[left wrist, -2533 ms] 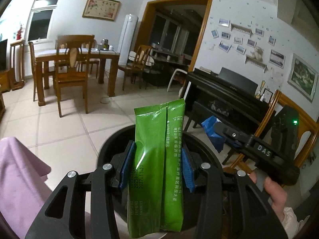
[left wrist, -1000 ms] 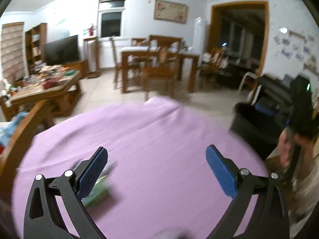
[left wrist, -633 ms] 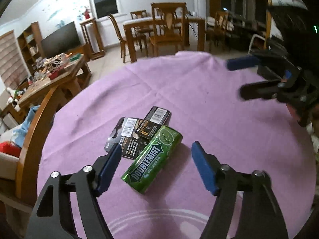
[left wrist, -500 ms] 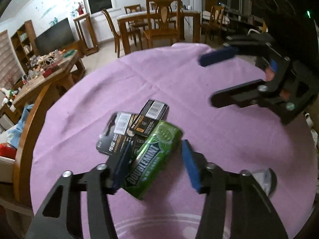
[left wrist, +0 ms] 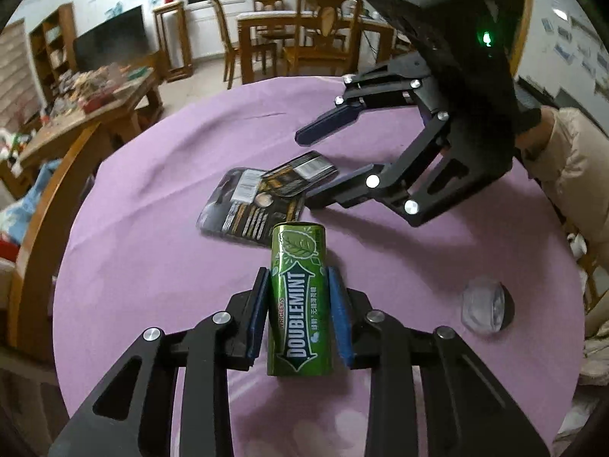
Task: Collect trash
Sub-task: 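Grasp the green Doublemint tin with the left tool while the right tool grasps a battery card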
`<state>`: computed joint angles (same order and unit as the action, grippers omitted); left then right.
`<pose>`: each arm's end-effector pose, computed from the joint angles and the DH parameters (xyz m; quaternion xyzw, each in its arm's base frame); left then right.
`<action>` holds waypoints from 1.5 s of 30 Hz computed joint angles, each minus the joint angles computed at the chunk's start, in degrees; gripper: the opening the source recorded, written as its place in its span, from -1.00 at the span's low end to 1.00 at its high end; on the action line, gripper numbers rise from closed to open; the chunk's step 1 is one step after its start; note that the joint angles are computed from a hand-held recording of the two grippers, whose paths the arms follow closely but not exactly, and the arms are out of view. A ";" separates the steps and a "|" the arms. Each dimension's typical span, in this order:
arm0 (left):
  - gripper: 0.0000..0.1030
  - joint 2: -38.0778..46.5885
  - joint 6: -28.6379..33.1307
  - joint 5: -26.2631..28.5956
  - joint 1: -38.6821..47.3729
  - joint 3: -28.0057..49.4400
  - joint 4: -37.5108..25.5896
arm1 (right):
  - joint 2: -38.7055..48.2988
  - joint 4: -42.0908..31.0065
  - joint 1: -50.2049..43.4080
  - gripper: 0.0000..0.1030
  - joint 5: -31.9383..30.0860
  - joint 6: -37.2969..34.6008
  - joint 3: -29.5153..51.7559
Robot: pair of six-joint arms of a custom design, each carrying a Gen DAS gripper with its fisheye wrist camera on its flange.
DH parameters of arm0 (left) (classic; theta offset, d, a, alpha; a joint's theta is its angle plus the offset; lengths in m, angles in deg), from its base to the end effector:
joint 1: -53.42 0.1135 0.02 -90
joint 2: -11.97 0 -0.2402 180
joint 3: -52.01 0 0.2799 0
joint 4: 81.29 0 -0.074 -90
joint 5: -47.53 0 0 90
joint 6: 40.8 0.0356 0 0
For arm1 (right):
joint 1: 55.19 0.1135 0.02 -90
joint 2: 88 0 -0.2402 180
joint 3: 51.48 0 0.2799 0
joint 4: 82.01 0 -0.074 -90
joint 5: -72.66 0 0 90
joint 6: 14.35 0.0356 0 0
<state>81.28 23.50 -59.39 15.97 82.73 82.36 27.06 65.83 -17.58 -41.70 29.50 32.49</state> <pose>0.1778 -0.1231 0.0752 0.0525 0.9428 -0.0365 0.3273 0.3153 0.2614 0.0915 -0.6712 0.6755 0.1879 0.2408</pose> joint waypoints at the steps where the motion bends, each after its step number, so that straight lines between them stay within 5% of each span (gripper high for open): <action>1: -0.41 -1.35 -0.89 -0.15 0.50 -0.71 -0.71 | 0.32 -0.62 0.26 -0.16 -0.56 0.57 0.43; 5: -0.41 -3.90 -2.69 -0.75 1.49 -2.04 -1.28 | -1.07 0.83 1.35 -0.32 1.49 3.25 -1.54; 7: -0.41 -5.01 -2.47 -1.49 1.59 -2.45 -1.17 | -3.08 1.83 0.71 -0.64 0.17 5.55 -3.77; 10: -0.41 -6.80 -4.91 -3.95 -1.02 -3.01 -0.94 | -6.48 2.24 -2.34 -0.85 -4.64 12.66 -5.93; 15: -0.41 -5.81 -6.18 -5.80 -2.06 -2.06 0.80 | -12.44 0.33 -10.24 -0.85 -15.97 17.98 -9.82; 19: -0.41 -3.39 -7.26 -6.97 -3.18 -0.23 1.31 | -14.42 1.56 -9.45 -0.83 -9.97 15.43 -12.02; 21: -0.41 -3.00 -7.81 -7.18 -3.35 -0.40 1.48 | -12.70 1.64 -8.54 -0.18 -8.64 14.24 -11.20; 23: -0.41 -2.31 -8.19 -6.96 -3.03 -0.17 1.37 | -10.68 4.70 -6.35 0.05 -4.87 13.73 -11.32; 27: -0.41 -5.83 -10.27 -7.57 -3.78 -2.27 -1.40 | -4.54 4.91 -2.55 0.05 0.55 11.03 -7.03; 30: -0.41 -9.96 -10.91 -7.67 -3.32 -4.56 -3.28 | -3.47 3.08 -1.94 -0.36 0.68 10.43 -5.14; 33: -0.40 -13.20 -11.06 -7.46 -2.84 -6.61 -3.41 | -3.87 2.22 -1.88 -0.37 0.86 10.99 -5.18; 38: -0.40 -13.94 -10.81 -7.82 -3.33 -7.31 -1.69 | -8.40 2.33 -6.58 -0.37 -7.45 14.62 -9.13; 45: -0.41 -10.47 -10.05 -11.86 -8.50 -2.16 -0.42 | -23.20 5.84 -25.37 -0.37 -28.10 25.82 -20.03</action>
